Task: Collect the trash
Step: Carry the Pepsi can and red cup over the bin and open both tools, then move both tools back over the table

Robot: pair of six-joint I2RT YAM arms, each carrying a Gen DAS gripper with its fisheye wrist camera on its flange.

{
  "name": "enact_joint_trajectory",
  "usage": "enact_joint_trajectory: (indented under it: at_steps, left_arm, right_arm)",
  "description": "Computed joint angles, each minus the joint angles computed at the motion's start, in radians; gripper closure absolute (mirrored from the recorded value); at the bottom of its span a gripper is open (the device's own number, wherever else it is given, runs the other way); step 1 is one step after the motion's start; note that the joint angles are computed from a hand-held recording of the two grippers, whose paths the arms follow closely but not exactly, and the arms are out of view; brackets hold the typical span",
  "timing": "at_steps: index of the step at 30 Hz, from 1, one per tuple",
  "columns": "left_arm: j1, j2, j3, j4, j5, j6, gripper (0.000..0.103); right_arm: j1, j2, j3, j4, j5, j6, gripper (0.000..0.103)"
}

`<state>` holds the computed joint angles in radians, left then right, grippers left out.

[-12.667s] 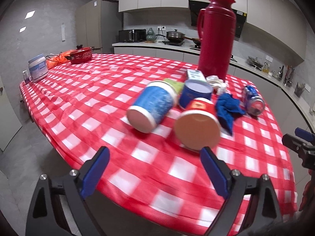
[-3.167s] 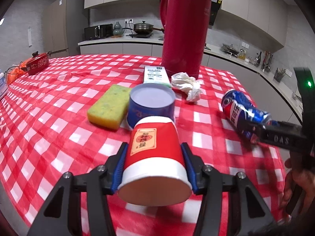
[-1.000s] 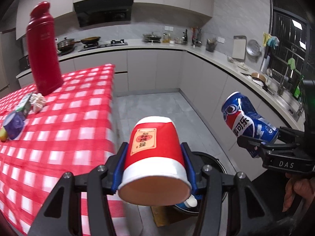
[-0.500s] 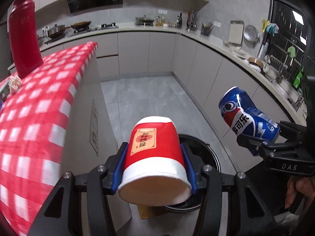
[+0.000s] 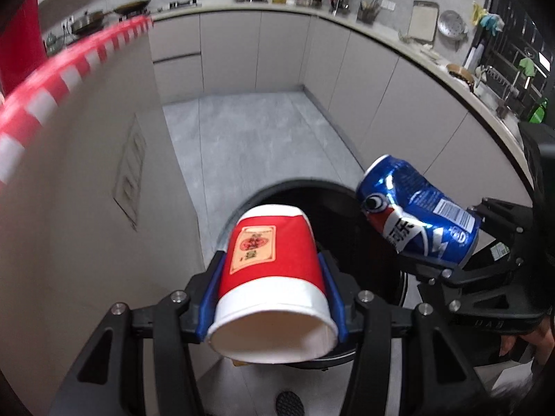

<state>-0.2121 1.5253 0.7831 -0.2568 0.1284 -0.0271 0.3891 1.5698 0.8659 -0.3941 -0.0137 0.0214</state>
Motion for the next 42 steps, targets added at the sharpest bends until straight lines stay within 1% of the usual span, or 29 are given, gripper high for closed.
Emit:
enact_joint_trajectory:
  at_steps: [2,3,4,5,6,7,8,9,10,12,15,18,25,27,34,42]
  left_arm:
    - [-0.007,0.045,0.009,0.005,0.009,-0.011,0.049]
    - [-0.003,0.074,0.019,0.002,0.050,-0.014,0.046]
    - [0.004,0.098,0.029,0.001,0.098,-0.014,0.037]
    - [0.001,0.120,0.034,0.011,0.100,-0.018,0.035]
    - [-0.008,0.128,0.034,0.023,0.052,-0.030,0.032]
    - [-0.012,0.130,0.034,0.032,0.000,-0.044,0.022]
    - [0.000,0.129,0.035,0.041,-0.013,-0.059,0.016]
    - [0.011,0.125,0.036,0.048,-0.023,-0.073,0.007]
    - [0.016,0.121,0.037,0.054,-0.037,-0.079,0.005]
    - [0.010,0.123,0.046,0.046,-0.062,-0.073,0.005]
    - [-0.015,0.125,0.054,0.044,-0.090,-0.084,0.004]
    - [-0.020,0.124,0.049,0.044,-0.087,-0.085,0.000]
    - [-0.023,0.140,0.086,0.030,-0.079,-0.055,0.000]
    - [-0.022,0.119,0.084,0.024,-0.088,-0.045,0.000]
    - [-0.006,0.055,0.098,-0.003,-0.091,-0.037,0.000]
    - [0.022,0.002,0.102,-0.012,-0.082,-0.027,0.000]
  right_arm:
    - [0.006,0.055,0.004,0.026,0.000,-0.048,0.032]
    - [0.010,0.079,0.007,0.034,0.004,-0.069,0.032]
    - [0.015,0.104,0.012,0.040,0.011,-0.093,0.031]
    - [0.028,0.146,0.024,0.044,0.027,-0.133,0.031]
    - [0.040,0.167,0.023,0.063,0.055,-0.168,0.029]
    - [0.059,0.183,0.010,0.102,0.134,-0.206,0.006]
    - [0.058,0.189,0.006,0.113,0.164,-0.219,0.000]
    - [0.036,0.180,-0.001,0.123,0.148,-0.236,0.000]
    - [0.019,0.166,-0.010,0.135,0.140,-0.240,0.000]
    - [-0.021,0.146,-0.019,0.153,0.146,-0.245,0.000]
    - [-0.086,0.153,0.008,0.133,0.100,-0.208,0.000]
    - [-0.122,0.152,0.014,0.120,0.086,-0.192,0.000]
    - [-0.128,0.137,0.011,0.114,0.075,-0.156,0.000]
    - [-0.130,0.141,0.015,0.114,0.073,-0.141,0.000]
    - [-0.113,0.082,0.019,0.095,0.092,-0.091,0.000]
    - [-0.073,0.041,0.093,0.027,0.131,-0.075,0.000]
